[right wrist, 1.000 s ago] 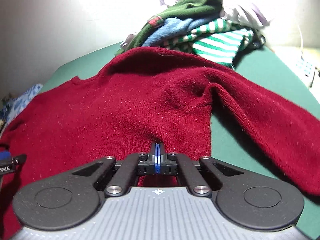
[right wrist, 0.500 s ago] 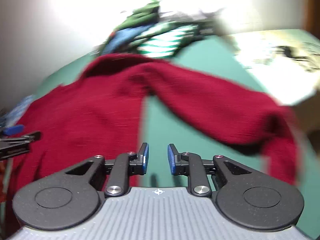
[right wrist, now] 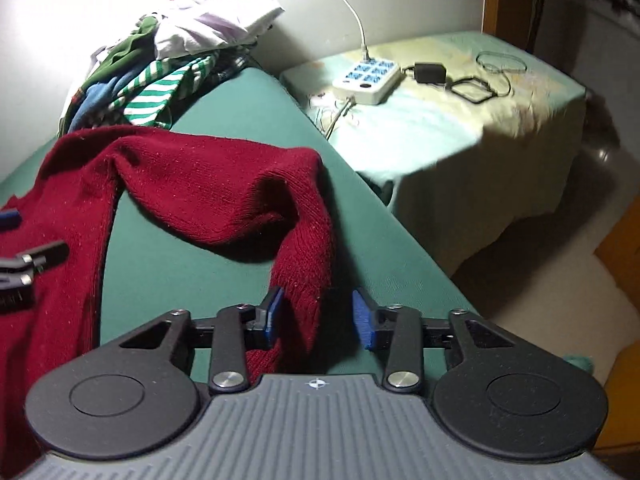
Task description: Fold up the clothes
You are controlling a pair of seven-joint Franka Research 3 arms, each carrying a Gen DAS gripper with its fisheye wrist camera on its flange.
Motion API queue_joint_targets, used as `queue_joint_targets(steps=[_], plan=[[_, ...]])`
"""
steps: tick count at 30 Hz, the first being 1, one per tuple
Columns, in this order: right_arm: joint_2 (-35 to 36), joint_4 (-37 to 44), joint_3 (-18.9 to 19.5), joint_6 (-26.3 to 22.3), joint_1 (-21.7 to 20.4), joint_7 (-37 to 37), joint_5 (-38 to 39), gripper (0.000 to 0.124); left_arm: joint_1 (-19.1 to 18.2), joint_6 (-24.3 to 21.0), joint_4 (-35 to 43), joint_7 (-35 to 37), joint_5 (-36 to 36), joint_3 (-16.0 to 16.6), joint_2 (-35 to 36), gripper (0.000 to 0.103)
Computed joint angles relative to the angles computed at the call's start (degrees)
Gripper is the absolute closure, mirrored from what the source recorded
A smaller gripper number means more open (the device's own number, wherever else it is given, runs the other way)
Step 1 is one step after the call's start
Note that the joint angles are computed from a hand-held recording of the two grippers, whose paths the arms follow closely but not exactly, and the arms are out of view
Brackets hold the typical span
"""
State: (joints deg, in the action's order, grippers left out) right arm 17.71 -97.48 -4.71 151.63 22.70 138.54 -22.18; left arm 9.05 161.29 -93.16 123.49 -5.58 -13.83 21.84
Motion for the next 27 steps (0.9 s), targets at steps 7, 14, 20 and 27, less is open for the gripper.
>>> queue_joint_targets(steps=[7, 14, 20, 27], plan=[[0.9, 2.6, -4.4, 8.0, 3.7, 5.5, -17.4, 0.119, -1.2, -0.3, -0.7, -6.9, 2.4, 3.2, -0.9, 0.014], [10.5, 12.8, 16.1, 18.6, -8.8, -30.3, 2.4, 0.119, -1.6, 1.7, -4.7, -17.5, 10.0, 8.4, -3.7, 0.015], [22.6, 26.8, 37.3, 8.1, -17.6, -58.8, 15.4, 0.119, 0.0, 3.4, -11.0, -21.6, 13.9, 9.7, -7.7, 0.016], [27.5, 36.3, 38.4, -3.9, -15.7, -67.4, 22.8, 0.102, -0.6, 5.6, -15.2, -23.3, 20.0, 10.6, -9.4, 0.016]])
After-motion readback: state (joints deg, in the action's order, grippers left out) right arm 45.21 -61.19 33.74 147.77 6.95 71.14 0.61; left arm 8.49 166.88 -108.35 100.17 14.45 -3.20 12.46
